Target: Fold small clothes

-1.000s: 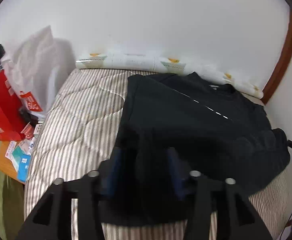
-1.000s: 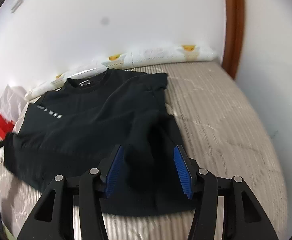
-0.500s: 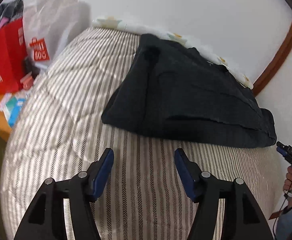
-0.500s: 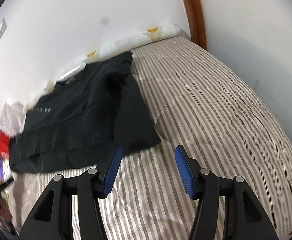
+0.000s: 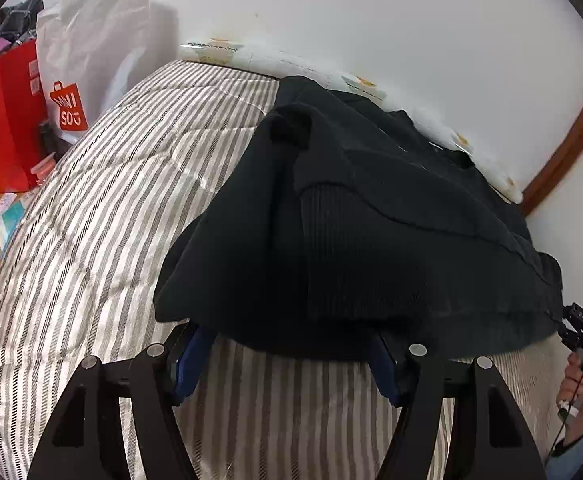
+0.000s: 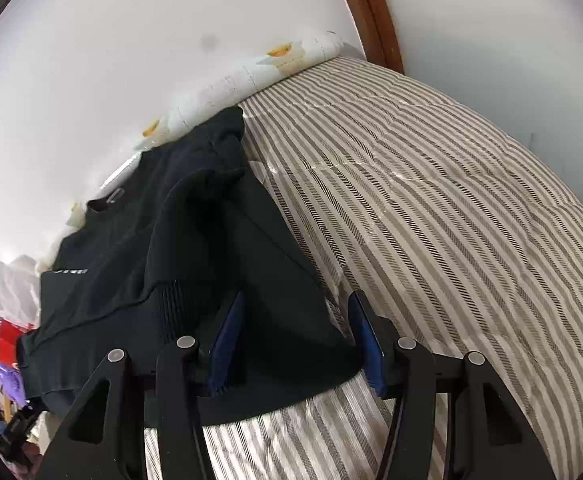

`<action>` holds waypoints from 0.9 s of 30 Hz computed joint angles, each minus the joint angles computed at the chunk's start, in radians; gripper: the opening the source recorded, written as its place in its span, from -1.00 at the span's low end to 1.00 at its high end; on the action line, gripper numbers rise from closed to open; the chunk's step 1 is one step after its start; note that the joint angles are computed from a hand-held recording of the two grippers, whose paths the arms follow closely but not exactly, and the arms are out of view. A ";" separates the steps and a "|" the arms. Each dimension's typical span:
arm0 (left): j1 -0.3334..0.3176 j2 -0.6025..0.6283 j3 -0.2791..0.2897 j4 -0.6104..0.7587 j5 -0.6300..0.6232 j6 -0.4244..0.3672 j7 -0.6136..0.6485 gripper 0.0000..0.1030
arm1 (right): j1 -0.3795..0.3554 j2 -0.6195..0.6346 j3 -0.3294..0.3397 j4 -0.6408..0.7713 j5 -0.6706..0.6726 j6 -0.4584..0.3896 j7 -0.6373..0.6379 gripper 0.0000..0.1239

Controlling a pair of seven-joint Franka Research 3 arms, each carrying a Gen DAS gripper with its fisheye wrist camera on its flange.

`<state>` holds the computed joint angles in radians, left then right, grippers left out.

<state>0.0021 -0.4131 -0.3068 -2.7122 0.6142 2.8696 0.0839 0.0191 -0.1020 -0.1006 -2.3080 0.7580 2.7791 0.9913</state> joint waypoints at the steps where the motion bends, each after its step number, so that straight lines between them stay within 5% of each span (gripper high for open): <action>1: 0.000 0.000 -0.001 0.003 -0.004 -0.006 -0.005 0.24 | 0.003 0.002 0.003 0.000 0.003 0.010 -0.005 -0.24; 3: -0.006 0.003 0.019 -0.007 -0.016 0.037 -0.004 -0.16 | 0.010 -0.004 -0.001 0.003 0.027 -0.012 -0.054 -0.59; 4: -0.018 0.003 0.035 -0.017 -0.034 0.067 0.006 -0.55 | 0.012 -0.013 0.002 -0.004 0.022 0.000 -0.072 -0.67; 6: -0.015 -0.018 0.028 -0.026 -0.055 0.059 0.006 -0.72 | 0.018 -0.036 0.003 -0.023 0.019 0.021 -0.103 -0.75; 13: -0.055 -0.134 0.030 -0.101 -0.121 0.066 0.042 -0.81 | 0.025 -0.136 -0.040 -0.087 0.087 -0.056 -0.178 -0.79; 23: -0.249 -0.320 0.027 -0.217 -0.283 -0.041 0.114 -0.81 | -0.017 -0.341 -0.050 -0.268 -0.076 -0.047 -0.192 -0.79; 27: -0.267 -0.346 -0.009 -0.219 -0.290 -0.097 0.109 -0.81 | -0.047 -0.387 -0.027 -0.329 -0.176 -0.005 -0.150 -0.77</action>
<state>-0.2654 -0.7591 -0.3158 -2.9309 0.3245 2.7728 0.1930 -0.0278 -0.4889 -0.1274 -2.6373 0.5823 2.7745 0.8417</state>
